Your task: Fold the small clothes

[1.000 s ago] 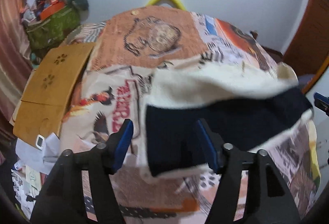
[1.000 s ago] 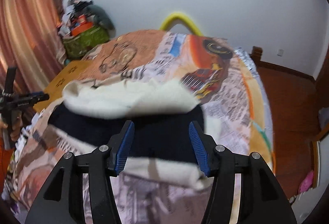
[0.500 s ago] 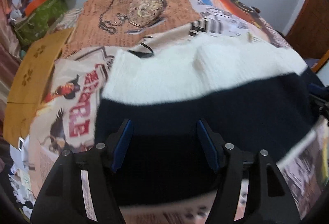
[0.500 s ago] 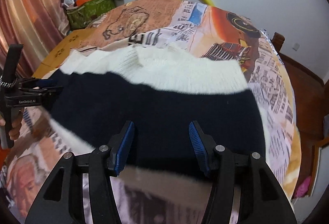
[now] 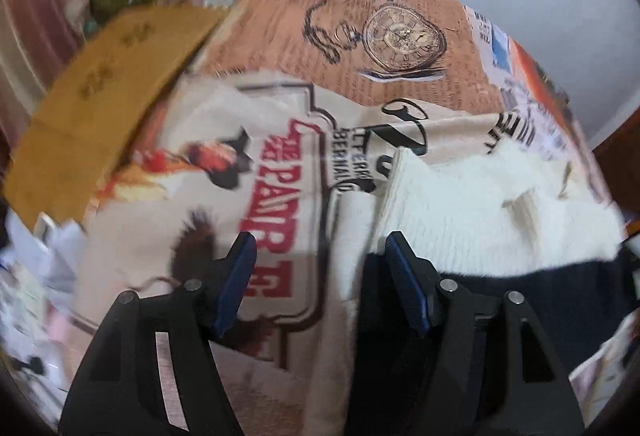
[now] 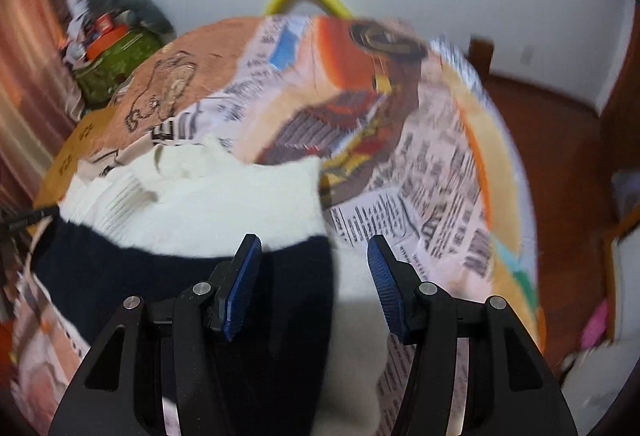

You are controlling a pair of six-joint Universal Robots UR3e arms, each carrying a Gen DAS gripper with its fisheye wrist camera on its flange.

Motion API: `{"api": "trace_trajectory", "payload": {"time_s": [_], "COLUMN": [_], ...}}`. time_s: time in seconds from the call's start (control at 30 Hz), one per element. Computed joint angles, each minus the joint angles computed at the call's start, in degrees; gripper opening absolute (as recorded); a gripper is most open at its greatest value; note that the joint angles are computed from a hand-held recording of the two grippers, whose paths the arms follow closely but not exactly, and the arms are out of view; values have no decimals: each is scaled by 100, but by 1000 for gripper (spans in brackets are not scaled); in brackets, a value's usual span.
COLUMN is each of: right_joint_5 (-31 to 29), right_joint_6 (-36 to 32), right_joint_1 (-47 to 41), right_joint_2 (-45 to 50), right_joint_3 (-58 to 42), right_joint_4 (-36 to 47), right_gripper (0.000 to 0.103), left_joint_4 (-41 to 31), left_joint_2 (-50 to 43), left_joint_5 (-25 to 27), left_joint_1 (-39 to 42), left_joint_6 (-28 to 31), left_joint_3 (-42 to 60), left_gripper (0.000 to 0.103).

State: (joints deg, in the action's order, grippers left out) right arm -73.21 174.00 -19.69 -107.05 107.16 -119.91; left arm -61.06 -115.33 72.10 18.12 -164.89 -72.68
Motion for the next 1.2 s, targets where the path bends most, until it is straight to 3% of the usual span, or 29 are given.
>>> {"api": "trace_trajectory", "payload": {"time_s": [0.1,0.13,0.17,0.2,0.27,0.37,0.4,0.53,0.6,0.73,0.87,0.9,0.97,1.03,1.2], "right_joint_5": [200,261,338,343,187,-91,-186,-723,-668,-721,-1238,-1407,-1553,-1483,-1376], "right_joint_6": [79,84,93,103,36,-177,-229,-357,-345,-288,-204,-195,-106,-123,-172], "right_joint_1": [-13,-24,-30,9,154,387,454,810,720,622,899,976,1030,957,915], "right_joint_2": [204,248,288,331,422,381,423,319,194,234,643,798,924,951,407], "right_joint_3": [-162,-206,-271,-352,-444,-442,-474,-490,-488,-666,-825,-839,-782,-719,-628], "right_joint_4": [138,157,216,286,260,116,67,-349,-529,-704,-764,-724,-624,-381,-188], "right_gripper": [47,42,29,20,12,9,9,8,8,7,7,7,7,8,10], "left_joint_4": [-187,-246,-328,-388,-558,-202,-24,529,815,684,665,658,623,258,527], "left_joint_2": [-152,-234,-306,-366,-531,-590,-563,-390,-270,-399,-785,-862,-1132,-1196,-448], "left_joint_5": [-213,-220,-233,-233,-184,236,371,591,584,590,1025,1171,1788,1569,1033], "left_joint_1": [-56,-142,-219,-310,-481,-763,-833,-857,-783,-681,-823,-882,-1068,-965,-650], "left_joint_6": [19,76,156,221,276,207,238,132,11,-174,-300,-310,-290,-147,78], "left_joint_3": [219,354,480,585,865,878,821,605,487,808,1080,1087,1173,1215,477], "left_gripper": [66,66,66,61,46,24,12,10,10,9,9,0,0,0,3]}}
